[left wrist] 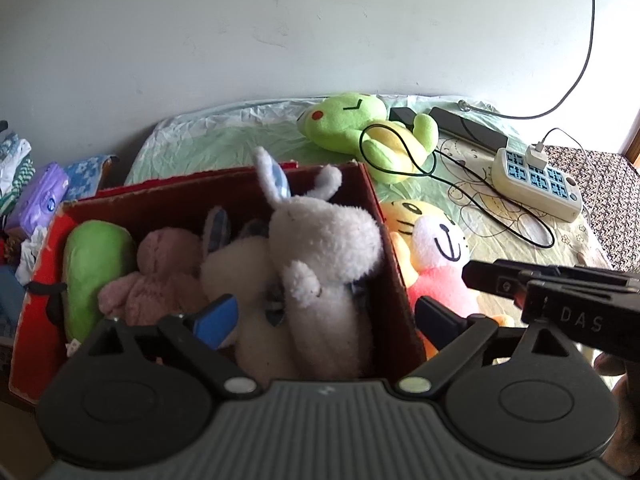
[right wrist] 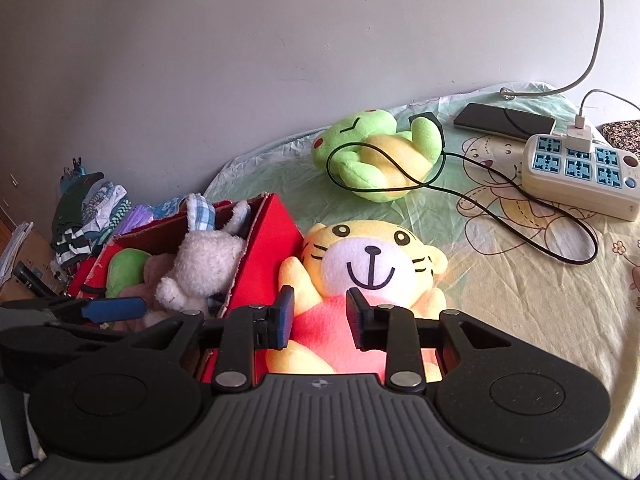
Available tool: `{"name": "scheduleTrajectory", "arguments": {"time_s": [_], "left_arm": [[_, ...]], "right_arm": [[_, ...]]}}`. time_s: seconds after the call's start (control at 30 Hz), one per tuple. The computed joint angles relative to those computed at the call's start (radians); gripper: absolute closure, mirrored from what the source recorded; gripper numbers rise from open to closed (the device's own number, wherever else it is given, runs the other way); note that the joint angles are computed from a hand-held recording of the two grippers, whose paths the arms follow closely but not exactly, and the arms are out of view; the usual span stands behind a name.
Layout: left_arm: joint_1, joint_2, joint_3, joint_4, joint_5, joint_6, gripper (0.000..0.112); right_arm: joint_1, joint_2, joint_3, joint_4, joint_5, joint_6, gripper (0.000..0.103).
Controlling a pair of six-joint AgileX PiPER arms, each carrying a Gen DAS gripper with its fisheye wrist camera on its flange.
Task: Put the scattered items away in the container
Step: 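Move both grippers back to the yellow tiger plush on the bed, then close both grippers on the tiger's pink belly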
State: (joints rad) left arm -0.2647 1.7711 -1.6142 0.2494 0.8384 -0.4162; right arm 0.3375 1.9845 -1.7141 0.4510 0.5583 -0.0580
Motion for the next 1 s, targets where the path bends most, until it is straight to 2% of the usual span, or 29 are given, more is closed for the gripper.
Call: {"name": "scheduleTrajectory", "arguments": {"time_s": [0.13,0.2,0.27,0.43,0.57,0.67,0.77,0.83,0.97,1.0], "left_arm": [[0.014,-0.021,-0.005,-0.029,-0.030,0.043,0.020],[0.019,-0.026,-0.007,-0.076,-0.046,0.093,0.028],[0.020,-0.030,-0.005,-0.130,-0.060,0.148,0.032],[-0.006,-0.034,0.006,-0.227,-0.097,0.270,0.035],[-0.028,-0.015,-0.002,-0.332,-0.109,0.372,0.035],[-0.062,0.008,-0.017,-0.328,-0.098,0.389,0.035],[-0.077,0.025,-0.026,-0.343,-0.083,0.417,0.035],[-0.082,0.030,-0.024,-0.357,-0.082,0.428,0.035],[-0.075,0.046,-0.039,-0.383,-0.077,0.431,0.035],[-0.071,0.048,-0.042,-0.398,-0.074,0.439,0.035]], "right_arm": [[-0.011,0.022,-0.001,-0.004,0.022,0.010,0.072],[-0.019,0.025,0.008,-0.007,0.025,0.016,0.072],[-0.032,0.027,0.020,-0.008,0.023,0.021,0.072],[-0.082,0.037,0.050,-0.004,0.031,0.055,0.070],[-0.127,0.061,0.045,0.101,0.071,0.008,0.069],[-0.149,0.100,0.016,0.200,0.129,-0.044,0.060],[-0.144,0.129,-0.002,0.197,0.151,-0.028,0.057],[-0.155,0.144,-0.006,0.227,0.161,-0.040,0.051],[-0.188,0.173,-0.017,0.329,0.212,-0.092,0.051],[-0.200,0.179,-0.018,0.373,0.230,-0.126,0.061]]}}
